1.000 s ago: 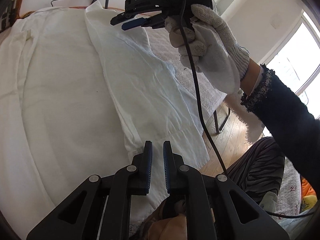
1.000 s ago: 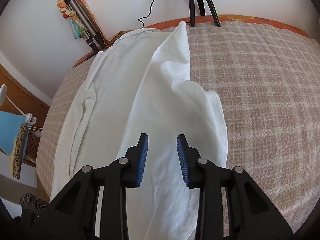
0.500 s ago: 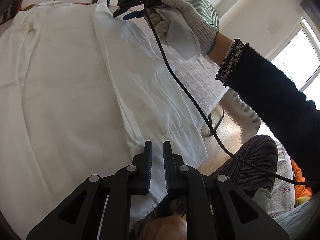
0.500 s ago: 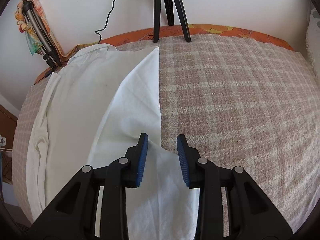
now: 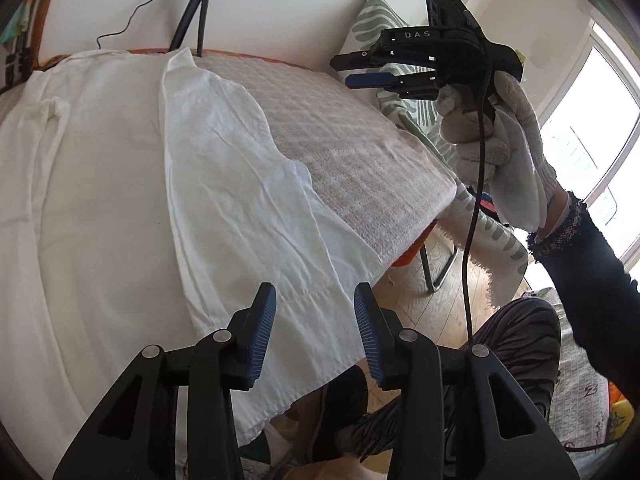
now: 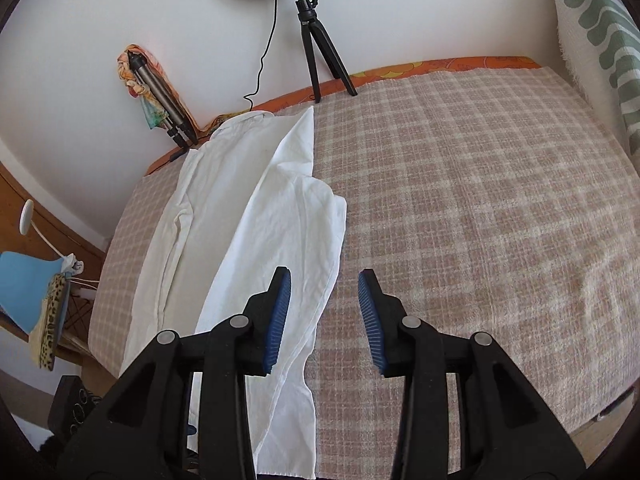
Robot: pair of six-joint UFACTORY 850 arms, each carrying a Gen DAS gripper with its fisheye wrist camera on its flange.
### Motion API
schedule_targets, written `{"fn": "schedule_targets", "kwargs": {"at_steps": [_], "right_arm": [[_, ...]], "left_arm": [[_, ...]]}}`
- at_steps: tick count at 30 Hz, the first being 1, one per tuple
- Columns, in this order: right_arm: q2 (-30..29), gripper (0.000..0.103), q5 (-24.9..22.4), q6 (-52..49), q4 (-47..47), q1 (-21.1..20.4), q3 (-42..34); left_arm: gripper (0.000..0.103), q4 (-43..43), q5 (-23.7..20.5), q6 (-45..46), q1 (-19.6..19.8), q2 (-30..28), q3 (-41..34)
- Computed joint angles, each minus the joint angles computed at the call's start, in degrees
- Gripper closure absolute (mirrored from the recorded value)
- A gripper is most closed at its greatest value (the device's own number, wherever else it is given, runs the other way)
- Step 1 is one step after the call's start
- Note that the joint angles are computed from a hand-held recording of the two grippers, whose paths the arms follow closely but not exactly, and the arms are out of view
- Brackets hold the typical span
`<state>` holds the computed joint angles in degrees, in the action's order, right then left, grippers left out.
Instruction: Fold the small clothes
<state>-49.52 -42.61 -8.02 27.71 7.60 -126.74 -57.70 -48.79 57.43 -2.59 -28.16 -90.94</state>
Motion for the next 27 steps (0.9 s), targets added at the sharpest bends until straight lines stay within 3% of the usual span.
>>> {"fn": "schedule_targets", "kwargs": {"at_steps": [3, 7, 11, 17, 19, 21, 27], "right_arm": [[6.56, 0.055, 5.01, -3.85, 4.92, -1.52, 11.51], [10.86, 0.05, 8.54, -8.12, 14.22, -4.03, 19.39], [13.05, 0.05, 11.46, -9.93, 18.02, -5.4, 23.82], [12.78, 0.05, 11.46, -10.59, 19.94, -5.84, 24.41], [12.52, 0.05, 11.18, -11.28, 20.42, -5.74, 24.02], [11.99, 0.05, 11.0, -11.1, 19.93, -5.5, 23.28], [6.69, 0.05, 7.63, -7.24, 15.53, -4.41, 15.8]], "left_arm": [[0.057, 2.75, 4.02, -0.82, -3.47, 0.17, -0.25], [0.057, 7.21, 11.71, -0.43, -8.1, 0.86, 1.16], [0.057, 15.75, 18.38, -4.23, -11.49, 0.33, 1.43], [0.058, 25.42, 24.65, -11.18, -13.7, -0.73, 1.84], [0.063, 21.07, 25.28, -7.45, -13.35, -0.41, 2.63], [0.093, 18.19, 25.21, -5.15, -12.99, -0.41, 2.68], [0.098, 4.49, 19.67, -1.41, -9.53, -0.27, 1.89]]}}
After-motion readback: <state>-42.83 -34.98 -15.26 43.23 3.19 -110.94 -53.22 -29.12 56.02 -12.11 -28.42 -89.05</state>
